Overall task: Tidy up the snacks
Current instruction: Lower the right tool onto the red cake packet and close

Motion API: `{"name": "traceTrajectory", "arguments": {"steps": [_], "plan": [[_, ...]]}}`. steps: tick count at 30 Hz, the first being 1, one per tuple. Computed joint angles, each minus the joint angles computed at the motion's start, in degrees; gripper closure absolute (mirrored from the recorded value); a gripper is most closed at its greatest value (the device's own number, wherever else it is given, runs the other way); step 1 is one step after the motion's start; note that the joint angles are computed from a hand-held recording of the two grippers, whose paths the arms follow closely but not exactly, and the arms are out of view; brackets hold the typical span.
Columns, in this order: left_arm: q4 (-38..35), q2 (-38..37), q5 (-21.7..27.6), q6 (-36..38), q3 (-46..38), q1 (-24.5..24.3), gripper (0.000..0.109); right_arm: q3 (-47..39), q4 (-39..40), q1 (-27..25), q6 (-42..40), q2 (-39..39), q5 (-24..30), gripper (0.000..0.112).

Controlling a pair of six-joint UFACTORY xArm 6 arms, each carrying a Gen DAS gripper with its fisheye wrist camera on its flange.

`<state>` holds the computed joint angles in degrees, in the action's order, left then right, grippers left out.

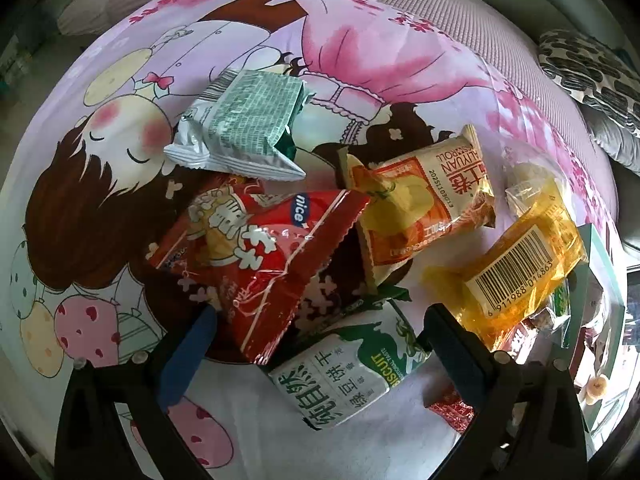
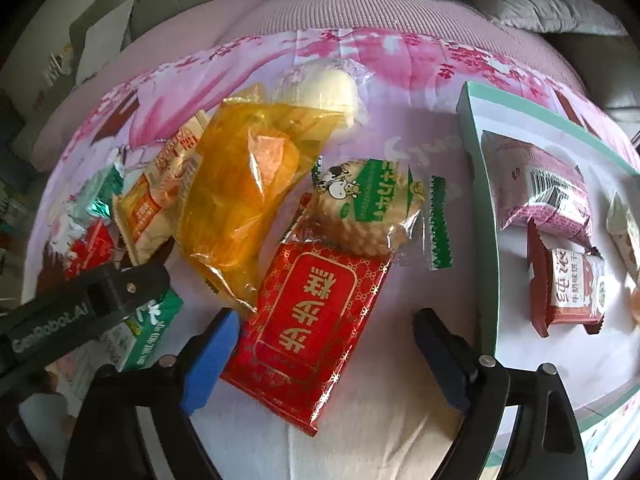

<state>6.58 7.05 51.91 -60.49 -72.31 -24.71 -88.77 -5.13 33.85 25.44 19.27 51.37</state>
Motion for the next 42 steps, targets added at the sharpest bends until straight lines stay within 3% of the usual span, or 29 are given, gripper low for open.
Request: {"name": "traceTrajectory", "arguments": {"steps": [12,24,30,42], "plan": [[0.28,2.21,1.29,-1.03,-2.85,-0.56,0.006,-2.51,-4.77,1.88,2.88,2.78,0.19,0.02],[1.23,3.14,1.6,-2.6,-4.04,-1.36,0.006,2.25,-3.84,0.55,3.13,-1.0,-2.69,0.055],[3.8,2.65,0.27,-4.95,-2.51,-2.24,0.006,4.16,-2.57,-0.32,2.44,-2.46,-3.47,0.061],[5.88,1.37,-1.16,-7.98,-0.13,-4.08,0.006,8.29,-1.59,-0.68,2.07,-5.35,-4.95,0.062]]}}
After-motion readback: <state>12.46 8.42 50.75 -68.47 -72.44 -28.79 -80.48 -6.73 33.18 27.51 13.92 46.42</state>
